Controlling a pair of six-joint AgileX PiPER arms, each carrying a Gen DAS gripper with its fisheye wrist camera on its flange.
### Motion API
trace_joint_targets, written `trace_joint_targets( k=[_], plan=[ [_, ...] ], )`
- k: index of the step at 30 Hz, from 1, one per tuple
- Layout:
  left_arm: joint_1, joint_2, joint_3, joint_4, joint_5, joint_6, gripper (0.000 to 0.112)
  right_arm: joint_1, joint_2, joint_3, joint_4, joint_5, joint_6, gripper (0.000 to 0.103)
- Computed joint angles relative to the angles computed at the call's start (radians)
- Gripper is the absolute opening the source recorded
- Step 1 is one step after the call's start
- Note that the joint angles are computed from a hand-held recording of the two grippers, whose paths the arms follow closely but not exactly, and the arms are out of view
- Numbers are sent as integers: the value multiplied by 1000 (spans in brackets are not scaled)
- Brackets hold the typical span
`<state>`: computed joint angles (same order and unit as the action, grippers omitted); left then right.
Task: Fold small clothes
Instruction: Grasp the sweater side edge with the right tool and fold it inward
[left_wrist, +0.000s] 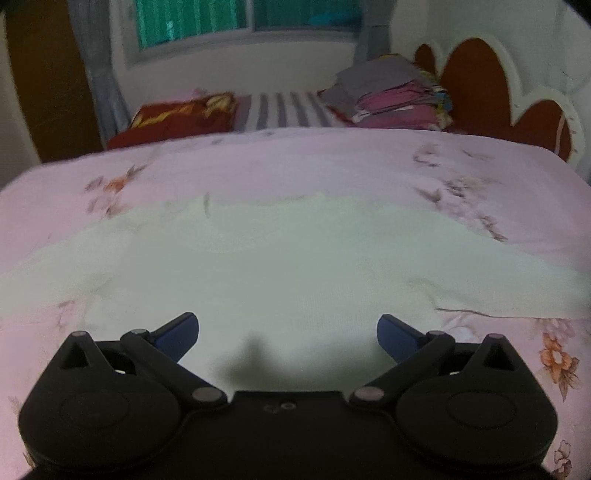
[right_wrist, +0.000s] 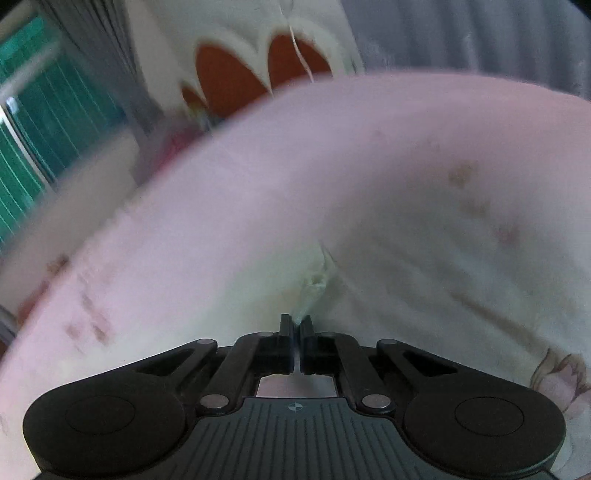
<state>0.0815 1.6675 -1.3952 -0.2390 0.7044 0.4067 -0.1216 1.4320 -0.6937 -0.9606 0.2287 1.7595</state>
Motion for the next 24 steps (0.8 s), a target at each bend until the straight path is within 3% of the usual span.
trace_joint_targets(
  k=[2, 5, 11, 15, 18, 24],
  plan=[
    [49, 17, -14, -49, 19, 52, 103, 14, -5, -36, 80, 54, -90, 2],
    [120, 49, -38, -111, 36, 134, 103, 107, -44, -67, -50, 109, 3, 2],
    [265, 171, -165, -261, 116, 294, 103, 354, 31, -244, -32, 165, -8, 2],
    [344, 264, -288, -325, 201, 379, 103, 534, 184, -458, 19, 243, -65, 2],
    [426, 348, -410, -422, 328, 437, 100, 650, 332, -646, 51, 292, -126, 2],
    [522, 501, -658, -457, 486, 404, 95, 808, 691, -1145, 221, 413, -397, 2]
  ],
)
